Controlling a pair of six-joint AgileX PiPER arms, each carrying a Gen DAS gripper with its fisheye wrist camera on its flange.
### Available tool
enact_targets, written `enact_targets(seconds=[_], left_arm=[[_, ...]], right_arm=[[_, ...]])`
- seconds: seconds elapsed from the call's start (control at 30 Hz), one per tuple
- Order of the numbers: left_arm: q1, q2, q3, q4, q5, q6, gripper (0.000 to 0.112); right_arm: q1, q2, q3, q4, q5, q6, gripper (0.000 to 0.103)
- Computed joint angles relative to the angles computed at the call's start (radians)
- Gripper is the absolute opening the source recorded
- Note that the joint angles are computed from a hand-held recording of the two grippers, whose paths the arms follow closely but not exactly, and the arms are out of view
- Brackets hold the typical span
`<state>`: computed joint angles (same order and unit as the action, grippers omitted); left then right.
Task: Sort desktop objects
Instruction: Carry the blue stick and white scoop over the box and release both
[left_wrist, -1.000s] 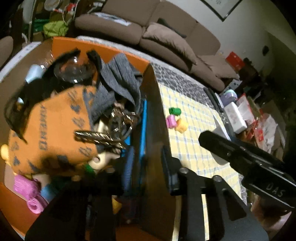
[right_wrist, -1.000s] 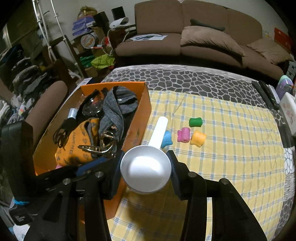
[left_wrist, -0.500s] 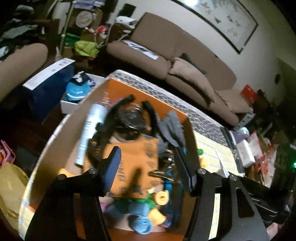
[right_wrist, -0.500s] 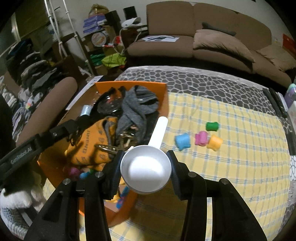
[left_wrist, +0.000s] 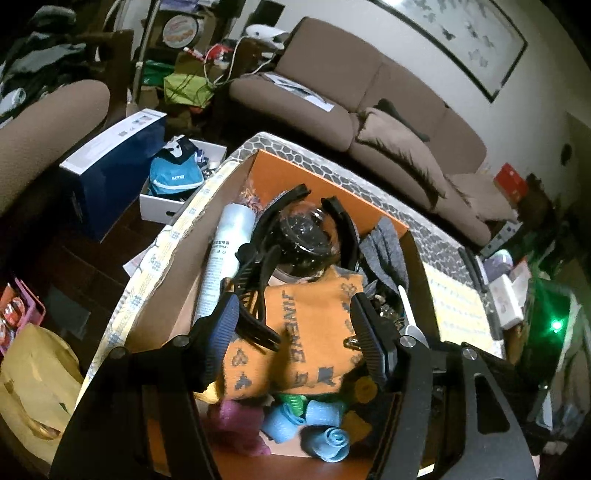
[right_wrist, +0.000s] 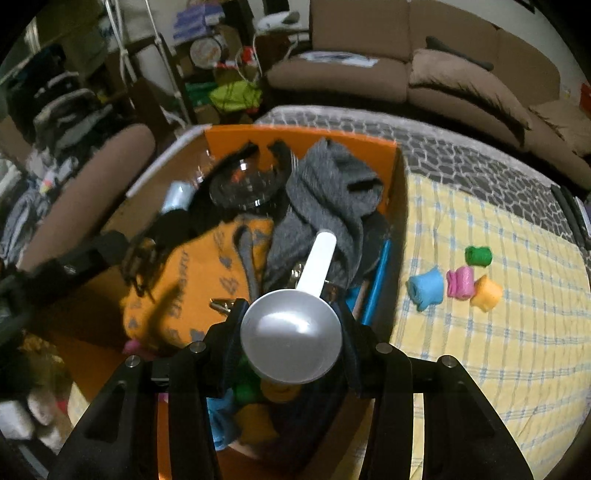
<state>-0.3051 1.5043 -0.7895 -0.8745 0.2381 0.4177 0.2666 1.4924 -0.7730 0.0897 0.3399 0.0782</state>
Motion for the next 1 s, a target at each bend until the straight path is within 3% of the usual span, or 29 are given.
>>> enact_targets(seconds=[0.23,0.33,0.47,0.53,0.67,0.7,0.77,1.0], left_arm=[[-0.013,-0.001,-0.005,-0.011,0.009,0.01,0.06],[-0.028,-0.002,-0.007,0.038,0.004,-0.04,0.062],[-0.059,0.007,-0.02,0.119,-0.004,-0.124,0.064],[-0.086,0.013,-0.027,0.186,-0.015,-0.192,0.074],[-0.137,0.026,-0.045,0.306,-0.035,-0.321,0.088],[-0.143,0.027,-0.048,0.276,-0.036,-0.298,0.095],[-0.152,0.026,-0.05,0.214,-0.038,-0.249,0.101],[-0.196,0.034,-0.079,0.247,-0.048,-0.295,0.101]], right_arm=[[0.046,-0.003,0.0,-0.137,0.055,0.083,0.048],[0.015,-0.027,0.007,-0.03,0.077,-0.028,0.056],[-0.05,-0.079,0.025,0.167,0.094,-0.216,0.057],[-0.073,-0.102,0.029,0.181,0.101,-0.233,0.062],[-0.173,-0.136,0.031,0.412,0.156,-0.469,0.063],[-0.191,-0.147,0.029,0.426,0.173,-0.484,0.065],[-0.199,-0.168,0.029,0.348,0.166,-0.426,0.082],[-0.459,-0.217,0.033,0.488,0.239,-0.653,0.082]])
